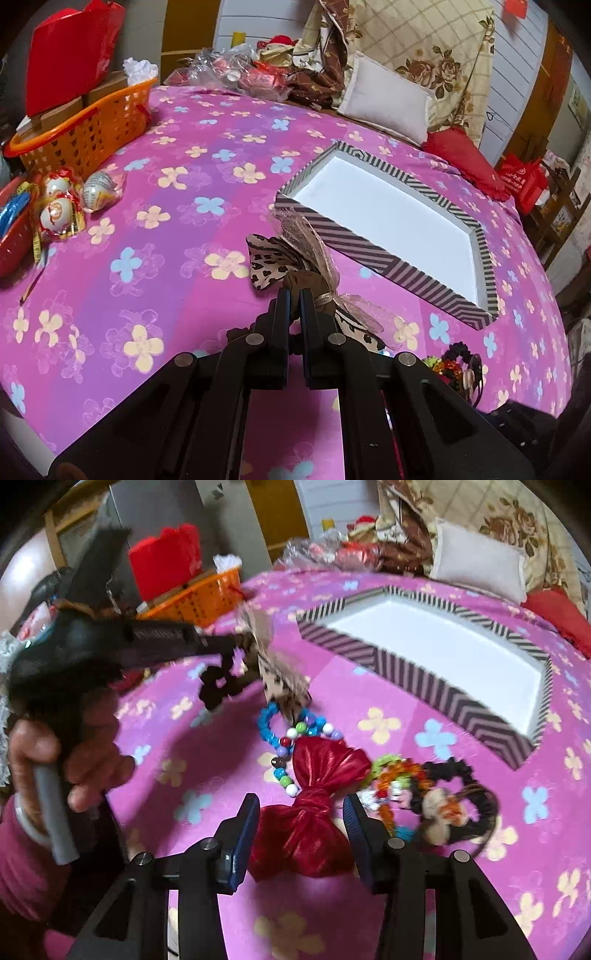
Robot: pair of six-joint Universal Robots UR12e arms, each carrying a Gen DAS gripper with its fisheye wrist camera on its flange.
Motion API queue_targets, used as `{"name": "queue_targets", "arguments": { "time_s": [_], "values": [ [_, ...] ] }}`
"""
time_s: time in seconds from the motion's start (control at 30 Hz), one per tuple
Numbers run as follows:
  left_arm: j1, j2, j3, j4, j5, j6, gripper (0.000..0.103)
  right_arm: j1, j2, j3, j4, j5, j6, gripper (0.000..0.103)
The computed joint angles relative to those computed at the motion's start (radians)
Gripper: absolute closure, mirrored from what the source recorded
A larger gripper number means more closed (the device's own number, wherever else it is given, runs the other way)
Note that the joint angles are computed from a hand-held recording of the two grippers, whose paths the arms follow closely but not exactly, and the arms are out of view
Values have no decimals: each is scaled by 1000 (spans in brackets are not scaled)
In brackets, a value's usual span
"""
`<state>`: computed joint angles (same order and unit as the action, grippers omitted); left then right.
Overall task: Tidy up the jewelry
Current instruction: 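Carry both held bows over the white tray with both grippers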
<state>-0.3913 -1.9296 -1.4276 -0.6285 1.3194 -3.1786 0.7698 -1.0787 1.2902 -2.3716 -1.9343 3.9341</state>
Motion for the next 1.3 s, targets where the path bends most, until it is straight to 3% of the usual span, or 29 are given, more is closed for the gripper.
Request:
{"name": "queue_targets", "arguments": {
  "time_s": [0.1, 0.17, 0.23, 0.37, 0.57, 0.93, 1.3],
  "values": [
    [3, 3, -5, 15, 8, -4, 99, -8, 14, -10, 30, 13, 24, 62],
    [5, 6, -10, 19, 9, -3, 99, -4, 16, -12, 42, -12, 20, 79],
    [7, 7, -11, 21, 14, -3, 99, -5, 5, 6, 19, 8, 23, 83],
    [11, 11, -14, 24, 6, -10, 99, 0, -26, 44, -59, -6, 27, 84],
    [5, 21, -9, 23, -15, -9, 99, 0, -55, 56, -100, -49, 18, 84],
    [-24, -11, 81, -11, 10, 11, 99, -40, -105, 86, -80, -126, 53, 84],
    [-65, -112, 265, -61, 59, 37, 99, -99, -140, 113, -50, -159, 65, 84]
  ]
}}
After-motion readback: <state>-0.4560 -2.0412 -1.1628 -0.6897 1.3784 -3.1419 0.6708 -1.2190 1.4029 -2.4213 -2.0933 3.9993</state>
